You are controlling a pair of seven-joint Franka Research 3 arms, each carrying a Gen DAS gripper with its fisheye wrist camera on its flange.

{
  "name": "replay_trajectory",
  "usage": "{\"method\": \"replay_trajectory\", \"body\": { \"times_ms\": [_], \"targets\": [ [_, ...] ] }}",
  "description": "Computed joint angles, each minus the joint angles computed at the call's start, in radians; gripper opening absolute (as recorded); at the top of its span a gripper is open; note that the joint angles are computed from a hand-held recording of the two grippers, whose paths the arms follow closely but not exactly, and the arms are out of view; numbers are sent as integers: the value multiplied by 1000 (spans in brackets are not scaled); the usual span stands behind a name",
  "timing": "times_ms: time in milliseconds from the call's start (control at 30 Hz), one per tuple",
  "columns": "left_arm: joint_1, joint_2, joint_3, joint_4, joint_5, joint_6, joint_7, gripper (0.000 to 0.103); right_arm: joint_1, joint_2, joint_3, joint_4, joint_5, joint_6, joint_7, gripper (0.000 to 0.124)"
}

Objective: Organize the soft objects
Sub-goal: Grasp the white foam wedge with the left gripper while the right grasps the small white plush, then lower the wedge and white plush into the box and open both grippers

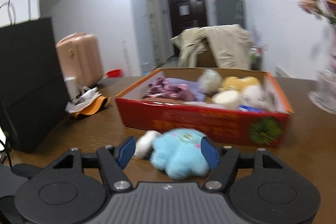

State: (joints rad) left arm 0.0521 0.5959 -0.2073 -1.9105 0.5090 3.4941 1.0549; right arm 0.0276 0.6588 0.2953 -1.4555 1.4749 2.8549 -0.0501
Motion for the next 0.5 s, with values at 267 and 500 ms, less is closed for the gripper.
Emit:
{"method": "replay_trajectory", "body": {
  "times_ms": [267, 500],
  "targets": [
    [-353, -58, 407, -52, -485, 26, 150, 20, 233, 295, -220, 414, -575, -106, 570, 37],
    [-375, -71, 412, -46, -603, -5, 230, 20, 117, 190, -12, 236, -555, -26, 395, 18]
  ]
}}
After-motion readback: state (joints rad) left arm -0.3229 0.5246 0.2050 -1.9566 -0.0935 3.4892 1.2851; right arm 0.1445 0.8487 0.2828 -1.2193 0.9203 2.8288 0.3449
